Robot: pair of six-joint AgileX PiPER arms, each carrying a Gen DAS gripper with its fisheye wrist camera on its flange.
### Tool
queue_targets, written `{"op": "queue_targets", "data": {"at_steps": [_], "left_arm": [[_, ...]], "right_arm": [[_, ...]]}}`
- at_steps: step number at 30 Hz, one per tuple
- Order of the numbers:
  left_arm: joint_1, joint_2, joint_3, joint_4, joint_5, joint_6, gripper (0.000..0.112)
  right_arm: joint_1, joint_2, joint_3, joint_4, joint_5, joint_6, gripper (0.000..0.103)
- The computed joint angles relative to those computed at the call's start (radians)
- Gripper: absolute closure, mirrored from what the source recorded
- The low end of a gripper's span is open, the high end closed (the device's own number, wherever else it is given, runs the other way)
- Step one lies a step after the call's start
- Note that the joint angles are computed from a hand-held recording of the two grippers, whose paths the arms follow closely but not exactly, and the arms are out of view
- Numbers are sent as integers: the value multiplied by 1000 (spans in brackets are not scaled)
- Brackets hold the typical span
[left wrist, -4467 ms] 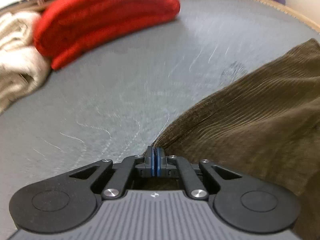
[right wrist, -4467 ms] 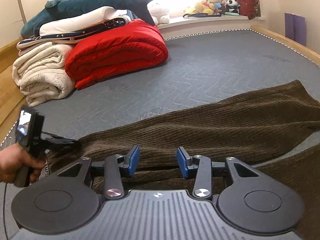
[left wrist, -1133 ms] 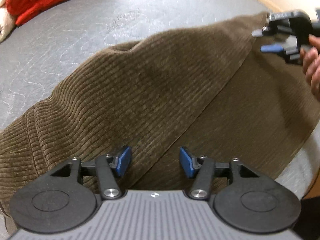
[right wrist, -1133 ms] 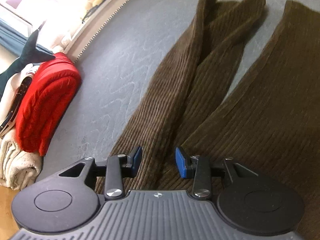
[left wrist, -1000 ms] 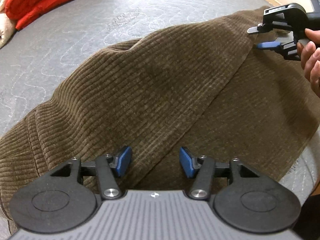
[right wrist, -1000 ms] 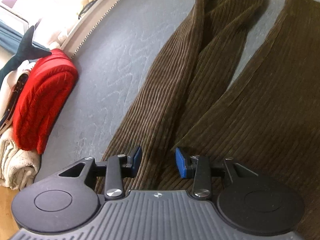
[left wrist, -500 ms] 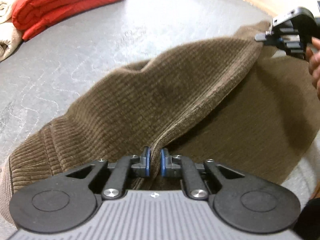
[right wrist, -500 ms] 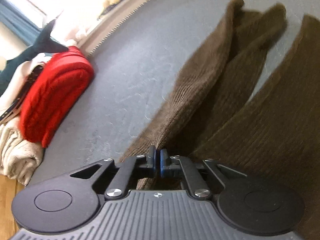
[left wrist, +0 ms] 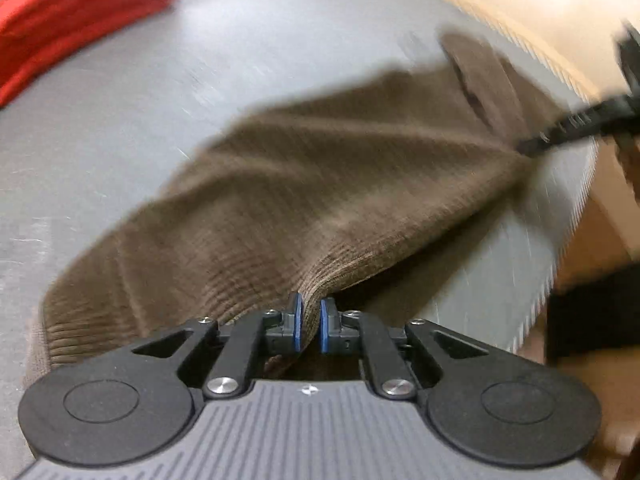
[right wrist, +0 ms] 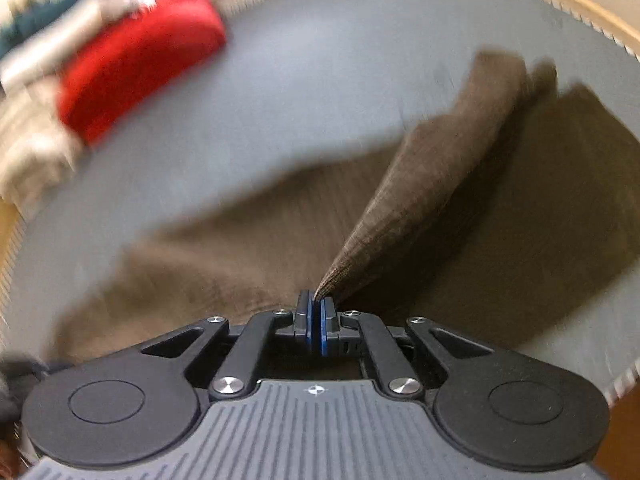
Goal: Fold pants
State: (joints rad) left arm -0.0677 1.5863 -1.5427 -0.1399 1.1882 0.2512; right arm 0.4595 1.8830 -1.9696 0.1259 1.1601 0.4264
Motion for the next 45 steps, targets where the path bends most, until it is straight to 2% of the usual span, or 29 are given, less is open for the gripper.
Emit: {"op": "queue_targets", "data": {"at_steps": [3, 5, 7, 9, 11, 13, 15, 17, 20, 23, 25, 28, 29, 30, 31, 33, 34, 36, 37, 38, 39, 41, 42, 44, 45], "left_arm": [[-37, 24, 2, 64, 23, 6, 100], [7, 25, -29, -14, 10, -17, 98], [56, 26, -55, -108, -19, -40, 94], [78, 33, -69, -151, -63, -88, 90], [51, 62, -98, -106, -94, -202, 89], [12, 101, -132, -20, -108, -307, 89], [-15, 133, -155, 39, -120, -375, 89], [-36, 157, -178, 80, -123, -426, 89], [-48, 190, -213, 89, -127, -450, 89], [-52, 209, -227, 83, -132, -454, 89], [-57, 225, -240, 88, -127, -456, 89], [-70, 235, -259, 100, -109, -468, 89], [-72, 238, -262, 102, -111, -471, 89], [-74, 241, -263, 102, -115, -473, 89], [-77, 242, -266, 104, -117, -476, 89], [-79, 241, -269, 107, -118, -476, 89], [-79, 238, -266, 107, -122, -476, 89], [-83, 231, -265, 107, -122, -479, 89], [-88, 232, -273, 110, -115, -481, 89], [-93, 231, -275, 114, -114, -481, 89], [-99, 229, -273, 116, -115, -482, 89], [-107, 226, -269, 121, -109, -485, 89], [-112, 225, -265, 124, -110, -489, 89], [-120, 222, -254, 129, -113, -494, 89], [-123, 222, -252, 132, -113, -495, 89]], "right_arm": [[-42, -10, 64, 75, 6, 15, 97], [-50, -2, 17, 32, 4, 61, 97], [-78, -17, -3, 13, -38, 72, 96], [-120, -25, -8, 8, -124, 84, 92], [-156, -16, 1, -7, -232, 81, 83], [-184, 35, -44, -57, -250, 109, 79], [-226, 62, -26, -74, -330, 125, 78], [-251, 136, -100, -127, -302, 210, 73], [-331, 180, -91, -8, -360, 205, 71], [-370, 268, -174, 112, -343, 200, 67], [-386, 325, -249, 160, -317, 185, 67], [-386, 341, -262, 164, -361, 140, 69], [-384, 342, -277, 142, -354, 134, 82], [-379, 336, -286, 119, -353, 121, 94], [-375, 315, -271, 103, -365, 106, 100], [-380, 269, -239, 96, -376, 95, 100], [-375, 239, -232, 52, -367, 127, 100], [-358, 120, -122, -82, -358, 208, 100], [-338, 65, -69, -182, -328, 285, 100], [-326, 16, -26, -255, -258, 357, 100], [-323, -24, 27, -288, -218, 424, 100], [-354, -70, 125, -248, -171, 507, 95], [-381, -76, 164, -210, -178, 542, 95], [-454, -96, 272, -117, -294, 575, 95], [-478, -86, 285, -119, -329, 572, 95]]}}
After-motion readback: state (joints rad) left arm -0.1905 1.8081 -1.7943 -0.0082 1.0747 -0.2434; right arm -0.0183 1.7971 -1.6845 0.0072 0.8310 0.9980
